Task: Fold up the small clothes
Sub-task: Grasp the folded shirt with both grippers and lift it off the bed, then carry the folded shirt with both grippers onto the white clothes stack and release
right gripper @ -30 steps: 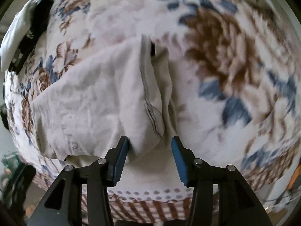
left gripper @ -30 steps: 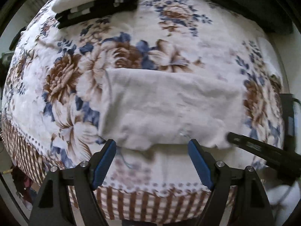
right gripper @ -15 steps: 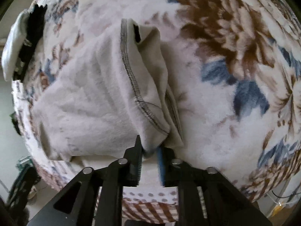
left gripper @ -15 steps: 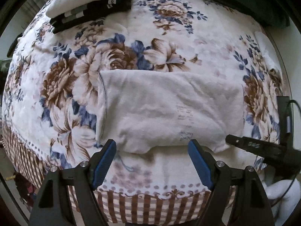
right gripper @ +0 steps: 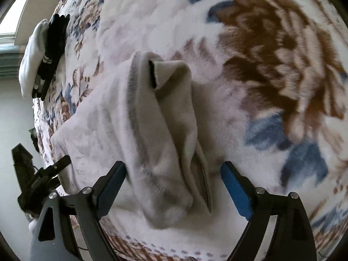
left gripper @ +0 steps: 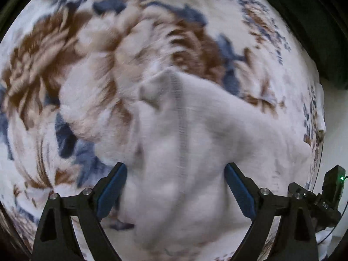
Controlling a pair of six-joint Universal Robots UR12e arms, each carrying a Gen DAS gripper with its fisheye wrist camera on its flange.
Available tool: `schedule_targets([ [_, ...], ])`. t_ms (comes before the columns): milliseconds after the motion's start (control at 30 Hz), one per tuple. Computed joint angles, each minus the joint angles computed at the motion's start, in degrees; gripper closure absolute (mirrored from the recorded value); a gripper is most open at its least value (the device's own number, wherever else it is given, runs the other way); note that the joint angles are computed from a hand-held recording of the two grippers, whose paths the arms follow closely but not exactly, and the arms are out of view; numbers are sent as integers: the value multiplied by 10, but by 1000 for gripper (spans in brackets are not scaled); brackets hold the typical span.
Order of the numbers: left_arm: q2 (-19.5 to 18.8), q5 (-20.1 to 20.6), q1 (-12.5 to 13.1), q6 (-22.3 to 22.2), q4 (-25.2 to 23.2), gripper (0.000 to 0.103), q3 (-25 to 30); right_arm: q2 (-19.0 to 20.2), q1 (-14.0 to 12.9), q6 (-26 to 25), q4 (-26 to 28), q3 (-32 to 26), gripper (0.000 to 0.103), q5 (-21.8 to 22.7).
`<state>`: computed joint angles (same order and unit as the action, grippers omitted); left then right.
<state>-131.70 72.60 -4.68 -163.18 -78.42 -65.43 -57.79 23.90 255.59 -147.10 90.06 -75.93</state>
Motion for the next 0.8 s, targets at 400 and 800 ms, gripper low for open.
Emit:
schedule_targets([
  [400,-3,-171,25,-18,-2,78,-13,32,-11,54,-196,28,59,45],
  [800,39,-213,32,14,25,82,-16,0,0,1,-126,-16,82,14],
])
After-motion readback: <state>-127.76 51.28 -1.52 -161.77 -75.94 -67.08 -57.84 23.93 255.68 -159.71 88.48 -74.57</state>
